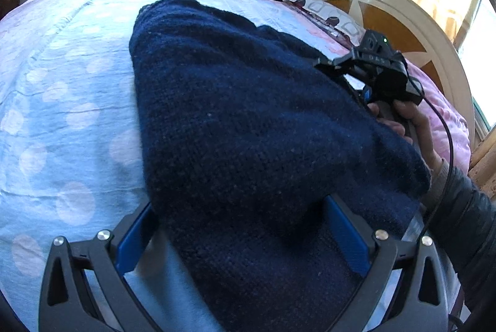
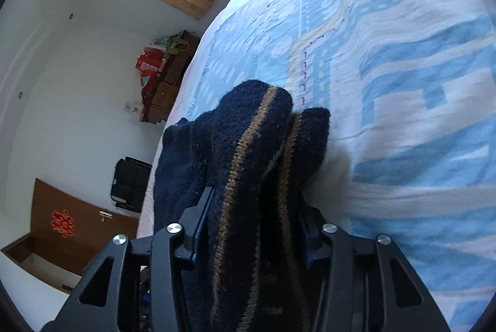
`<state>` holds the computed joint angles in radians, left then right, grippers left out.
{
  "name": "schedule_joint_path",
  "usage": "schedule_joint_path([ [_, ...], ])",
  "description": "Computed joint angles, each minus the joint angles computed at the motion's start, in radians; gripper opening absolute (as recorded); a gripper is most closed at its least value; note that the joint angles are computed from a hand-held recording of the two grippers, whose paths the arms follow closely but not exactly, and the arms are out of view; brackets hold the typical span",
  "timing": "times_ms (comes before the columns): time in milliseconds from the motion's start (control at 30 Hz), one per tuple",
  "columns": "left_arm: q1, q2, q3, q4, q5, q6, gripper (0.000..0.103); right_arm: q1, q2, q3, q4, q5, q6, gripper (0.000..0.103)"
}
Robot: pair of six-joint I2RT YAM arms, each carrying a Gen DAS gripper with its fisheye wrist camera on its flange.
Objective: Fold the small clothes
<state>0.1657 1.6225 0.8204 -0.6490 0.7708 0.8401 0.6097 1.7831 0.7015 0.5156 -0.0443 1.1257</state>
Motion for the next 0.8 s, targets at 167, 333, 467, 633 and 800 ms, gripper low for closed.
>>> schedule_joint_path([
  [167,0.013,-0.008,-0.003,-0.003,0.01,0.02,0.091,0.039,-0.006,0.022,-0.037,0.076,0.021,0.036],
  [333,0.064,0.054,0.069,-0.094,0.066,0.057,0.053,0.115,-0.059,0.05,-0.081,0.188,-0.004,0.033],
  [467,0.1,0.037,0.093,-0.164,0.087,0.115,0.036,0.175,-0.091,0.079,-0.104,0.273,-0.019,0.032],
  [633,0.177,0.013,0.134,-0.326,0.116,0.239,0.033,0.247,-0.114,0.125,-0.164,0.368,0.011,0.031],
  [800,0.317,0.026,0.218,-0.54,0.124,0.461,0.032,0.327,-0.129,0.151,-0.169,0.431,0.027,0.031],
])
